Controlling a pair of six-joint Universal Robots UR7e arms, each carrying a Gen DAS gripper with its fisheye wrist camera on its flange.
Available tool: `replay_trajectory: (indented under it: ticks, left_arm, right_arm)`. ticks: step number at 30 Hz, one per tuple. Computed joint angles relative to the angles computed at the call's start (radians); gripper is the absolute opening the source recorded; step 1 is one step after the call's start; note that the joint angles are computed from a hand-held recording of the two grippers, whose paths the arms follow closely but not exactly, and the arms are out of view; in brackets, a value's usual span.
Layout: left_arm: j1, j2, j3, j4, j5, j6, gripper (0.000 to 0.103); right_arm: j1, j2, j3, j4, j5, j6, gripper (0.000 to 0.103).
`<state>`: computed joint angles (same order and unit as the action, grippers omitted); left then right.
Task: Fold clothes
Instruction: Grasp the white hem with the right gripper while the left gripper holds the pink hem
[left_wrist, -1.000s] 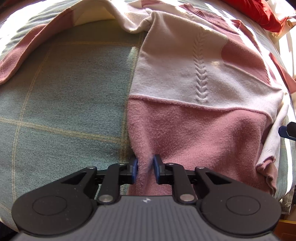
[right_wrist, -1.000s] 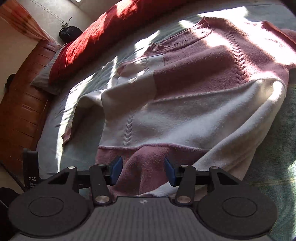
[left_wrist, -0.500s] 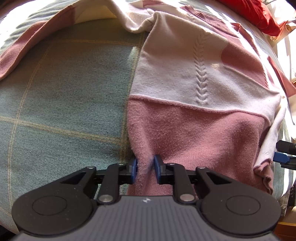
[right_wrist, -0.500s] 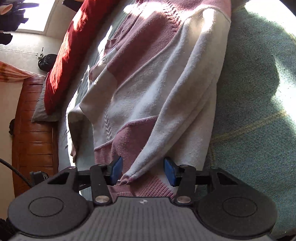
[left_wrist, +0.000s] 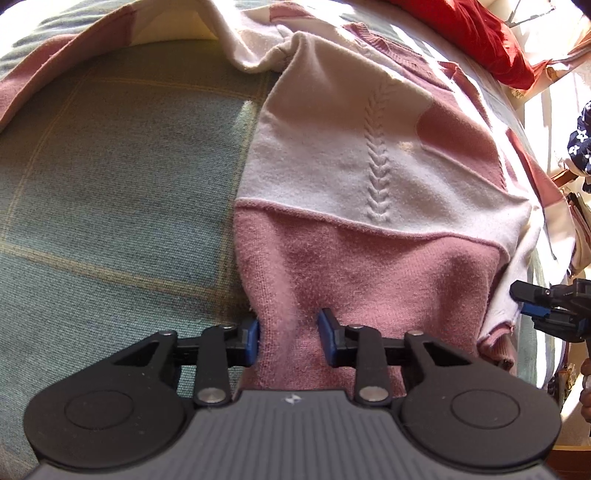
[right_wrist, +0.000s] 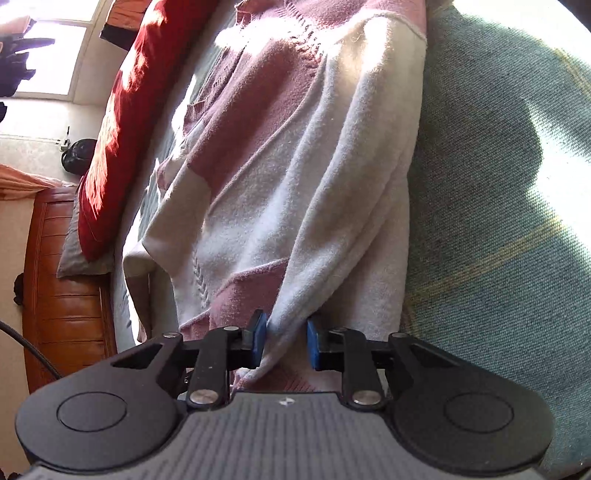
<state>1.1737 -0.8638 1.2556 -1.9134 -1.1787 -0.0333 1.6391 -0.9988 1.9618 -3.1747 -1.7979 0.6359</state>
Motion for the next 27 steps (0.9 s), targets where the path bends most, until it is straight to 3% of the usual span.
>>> replay_trajectory:
  ticks: [6,9,13,14,16,19,20,21,23,25,27]
  left_arm:
    - [-0.009,0.037,-0.082,0.050,-0.032,-0.005,0.010]
    - [-0.012,0.036,-0.113,0.090,-0.039,0.001,0.010]
    - [-0.005,0.044,-0.134,0.118,-0.040,0.007,0.010]
    - [0.000,0.052,-0.141,0.129,-0.046,-0.001,0.010]
    - [0.008,0.060,-0.139,0.137,-0.047,0.003,0.013]
    - [0.023,0.059,-0.124,0.122,-0.063,0.006,0.021]
    - [0.032,0.057,-0.126,0.118,-0.090,-0.006,0.028]
    - [0.041,0.056,-0.128,0.113,-0.119,-0.010,0.039]
    - [0.056,0.055,-0.126,0.102,-0.163,-0.006,0.047]
    - [0.057,0.059,-0.127,0.101,-0.167,-0.009,0.047]
    - [0.044,0.068,-0.136,0.115,-0.139,-0.003,0.035]
  right_arm:
    - [0.036,-0.125,0.022,0.189,-0.090,-0.050,0.014]
    - [0.057,-0.213,0.035,0.348,-0.185,-0.064,0.013]
    - [0.075,-0.269,0.017,0.597,-0.368,-0.080,0.013]
    - [0.065,-0.278,0.023,0.619,-0.373,-0.086,0.013]
    - [0.026,-0.291,0.061,0.566,-0.320,-0.104,0.016]
    - [-0.018,-0.289,0.114,0.463,-0.245,-0.109,0.031]
    - [-0.031,-0.290,0.133,0.434,-0.218,-0.107,0.040]
    - [-0.043,-0.294,0.152,0.407,-0.191,-0.104,0.044]
    - [-0.054,-0.293,0.175,0.359,-0.165,-0.098,0.045]
    - [-0.060,-0.290,0.194,0.313,-0.149,-0.091,0.045]
    - [-0.050,-0.281,0.181,0.326,-0.161,-0.103,0.039]
